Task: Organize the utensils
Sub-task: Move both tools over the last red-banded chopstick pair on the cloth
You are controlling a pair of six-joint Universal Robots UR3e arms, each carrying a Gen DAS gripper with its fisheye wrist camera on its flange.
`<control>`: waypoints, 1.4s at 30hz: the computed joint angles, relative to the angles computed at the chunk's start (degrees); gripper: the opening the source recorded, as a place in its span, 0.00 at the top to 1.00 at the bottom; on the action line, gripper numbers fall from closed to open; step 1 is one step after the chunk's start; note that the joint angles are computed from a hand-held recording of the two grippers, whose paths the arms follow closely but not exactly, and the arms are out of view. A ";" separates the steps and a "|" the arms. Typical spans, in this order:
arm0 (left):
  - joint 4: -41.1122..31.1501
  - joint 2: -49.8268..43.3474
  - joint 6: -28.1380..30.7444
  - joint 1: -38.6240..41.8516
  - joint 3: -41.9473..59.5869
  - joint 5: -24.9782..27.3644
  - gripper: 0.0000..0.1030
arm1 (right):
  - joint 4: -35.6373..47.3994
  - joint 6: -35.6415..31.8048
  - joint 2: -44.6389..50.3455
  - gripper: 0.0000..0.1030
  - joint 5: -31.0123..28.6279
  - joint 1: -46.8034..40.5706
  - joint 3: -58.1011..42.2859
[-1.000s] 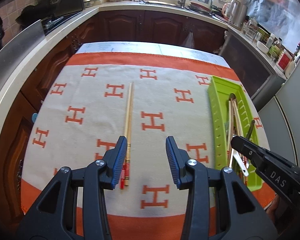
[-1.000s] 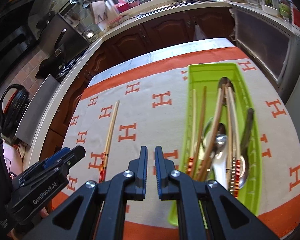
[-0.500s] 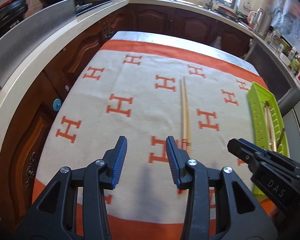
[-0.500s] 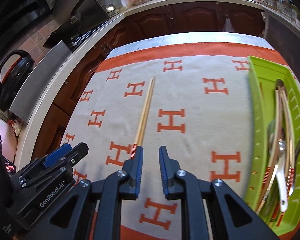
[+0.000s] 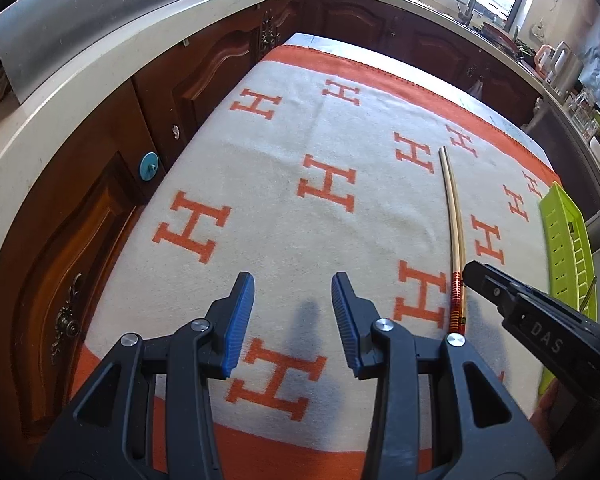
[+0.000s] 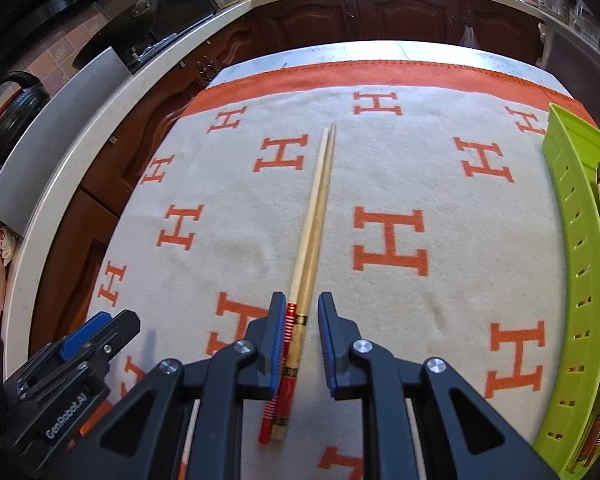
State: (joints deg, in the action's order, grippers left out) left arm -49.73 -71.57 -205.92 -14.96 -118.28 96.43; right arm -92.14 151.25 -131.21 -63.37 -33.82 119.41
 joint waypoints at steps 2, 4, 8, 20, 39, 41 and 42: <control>0.46 -0.08 0.21 0.22 -0.36 -0.54 0.64 | -1.72 0.85 0.82 0.84 -0.87 0.61 0.57; 0.72 -0.49 0.21 0.22 -0.22 -0.95 0.64 | -3.36 1.52 1.06 0.84 -1.16 1.23 1.45; 1.24 -1.02 0.33 0.12 -0.29 -1.43 0.64 | -6.93 3.18 1.37 0.84 -2.81 3.29 2.32; 1.58 -2.48 0.07 -0.77 0.83 -1.61 0.64 | -24.53 11.92 11.47 0.85 -17.92 21.11 1.03; 0.66 -5.27 -0.25 -4.13 5.29 -0.51 0.64 | -6.90 2.28 0.06 0.94 -7.23 3.03 1.22; 1.65 -5.85 0.24 -4.32 5.70 -2.35 0.64 | -2.80 -1.77 -3.25 0.94 -4.12 -2.95 1.60; 2.23 -6.06 0.47 -4.09 5.71 -3.51 0.61 | 0.46 -3.97 -4.73 0.94 -2.42 -5.97 0.81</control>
